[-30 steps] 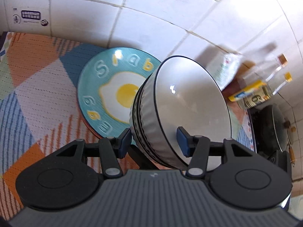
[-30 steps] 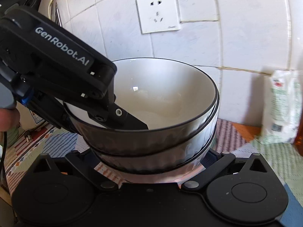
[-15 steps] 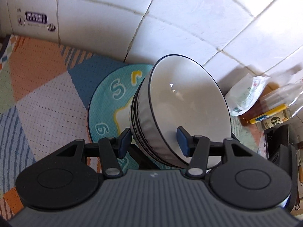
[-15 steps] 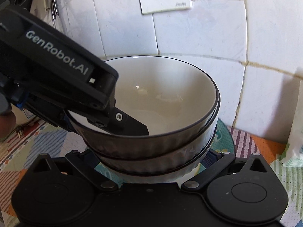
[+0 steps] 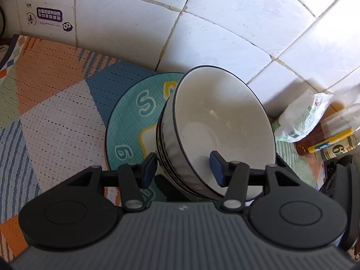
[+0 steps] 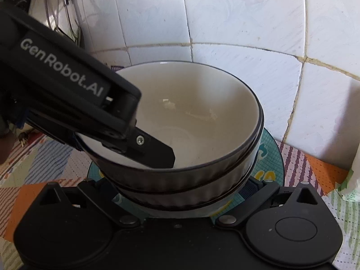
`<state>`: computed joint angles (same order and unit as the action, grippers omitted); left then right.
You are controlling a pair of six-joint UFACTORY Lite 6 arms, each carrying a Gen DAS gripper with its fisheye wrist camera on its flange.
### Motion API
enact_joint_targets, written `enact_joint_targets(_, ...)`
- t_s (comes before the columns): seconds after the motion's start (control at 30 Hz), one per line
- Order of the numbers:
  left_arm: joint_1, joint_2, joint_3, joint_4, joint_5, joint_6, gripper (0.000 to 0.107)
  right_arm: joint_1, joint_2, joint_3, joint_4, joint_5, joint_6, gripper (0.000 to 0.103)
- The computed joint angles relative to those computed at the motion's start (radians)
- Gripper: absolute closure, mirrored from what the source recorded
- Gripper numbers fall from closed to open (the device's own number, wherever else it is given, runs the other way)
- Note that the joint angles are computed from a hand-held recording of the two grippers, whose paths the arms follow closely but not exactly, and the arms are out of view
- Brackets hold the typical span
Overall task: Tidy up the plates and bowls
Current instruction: 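Lift the bowl stack with the right tool and carry it onto the egg plates, then lower the bowls onto the plate stack and open the right tool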
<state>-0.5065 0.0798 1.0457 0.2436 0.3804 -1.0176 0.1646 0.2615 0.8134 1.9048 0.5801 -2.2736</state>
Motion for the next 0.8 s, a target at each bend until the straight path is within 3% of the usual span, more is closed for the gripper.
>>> enact_joint_targets(0.2, -0.042, 0.018, 0.06, 0.137, 0.09, -0.191, 0.059, 0.046, -0.112, -0.057, -0.096, -0.128, 0.099, 0.0)
enact_joint_targets(0.4, -0.118, -0.046, 0.078, 0.306, 0.205, -0.349, 0.057, -0.015, -0.278, -0.145, -0.282, -0.084, 0.349, 0.0)
enact_joint_targets(0.5, -0.124, -0.076, 0.084, 0.292, 0.233, -0.314, 0.057, -0.034, -0.34, -0.148, -0.424, -0.07, 0.493, 0.0)
enact_joint_targets(0.8, -0.252, -0.233, 0.097, 0.308, 0.44, -0.196, 0.054, -0.081, -0.589, -0.212, -0.813, -0.053, 0.97, 0.0)
